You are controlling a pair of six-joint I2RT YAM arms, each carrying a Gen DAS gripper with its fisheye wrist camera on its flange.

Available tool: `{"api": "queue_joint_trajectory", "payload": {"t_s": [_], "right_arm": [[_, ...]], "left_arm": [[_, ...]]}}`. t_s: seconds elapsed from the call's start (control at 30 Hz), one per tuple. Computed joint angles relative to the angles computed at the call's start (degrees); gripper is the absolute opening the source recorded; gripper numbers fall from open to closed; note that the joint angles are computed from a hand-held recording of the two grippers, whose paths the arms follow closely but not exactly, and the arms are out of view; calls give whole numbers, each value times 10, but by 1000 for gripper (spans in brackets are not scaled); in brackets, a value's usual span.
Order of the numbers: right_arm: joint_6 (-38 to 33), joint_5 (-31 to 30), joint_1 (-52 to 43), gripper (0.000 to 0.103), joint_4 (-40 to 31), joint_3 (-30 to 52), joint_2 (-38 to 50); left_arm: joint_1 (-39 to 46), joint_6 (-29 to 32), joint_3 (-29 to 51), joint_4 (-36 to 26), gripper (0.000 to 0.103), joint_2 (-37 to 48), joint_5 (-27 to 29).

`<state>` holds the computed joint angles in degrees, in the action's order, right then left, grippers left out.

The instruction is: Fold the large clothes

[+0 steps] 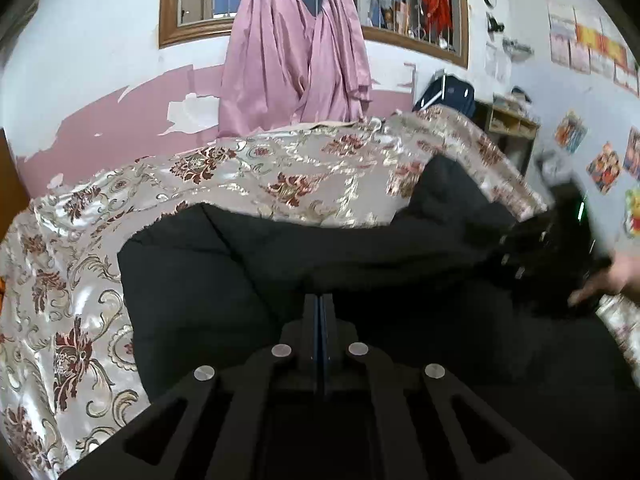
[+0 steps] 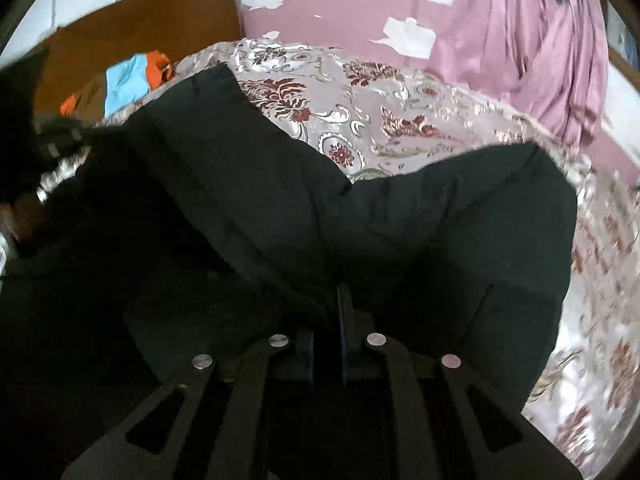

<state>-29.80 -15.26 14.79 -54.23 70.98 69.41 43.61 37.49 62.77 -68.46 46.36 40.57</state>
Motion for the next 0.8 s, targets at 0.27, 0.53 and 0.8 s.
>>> {"api": "queue_joint_trajectory", "payload": {"t_s": [0.27, 0.53, 0.8], "right_arm": [[-1, 29, 20, 8, 2, -13, -27], [25, -129, -82, 29, -120, 88, 9], [222, -64, 35, 42, 74, 54, 4]], "left_arm": [[-214, -163, 72, 117, 2, 186, -118], [-216, -162, -29, 149, 2, 145, -169], [-241, -219, -68, 187, 2, 122, -211]]}}
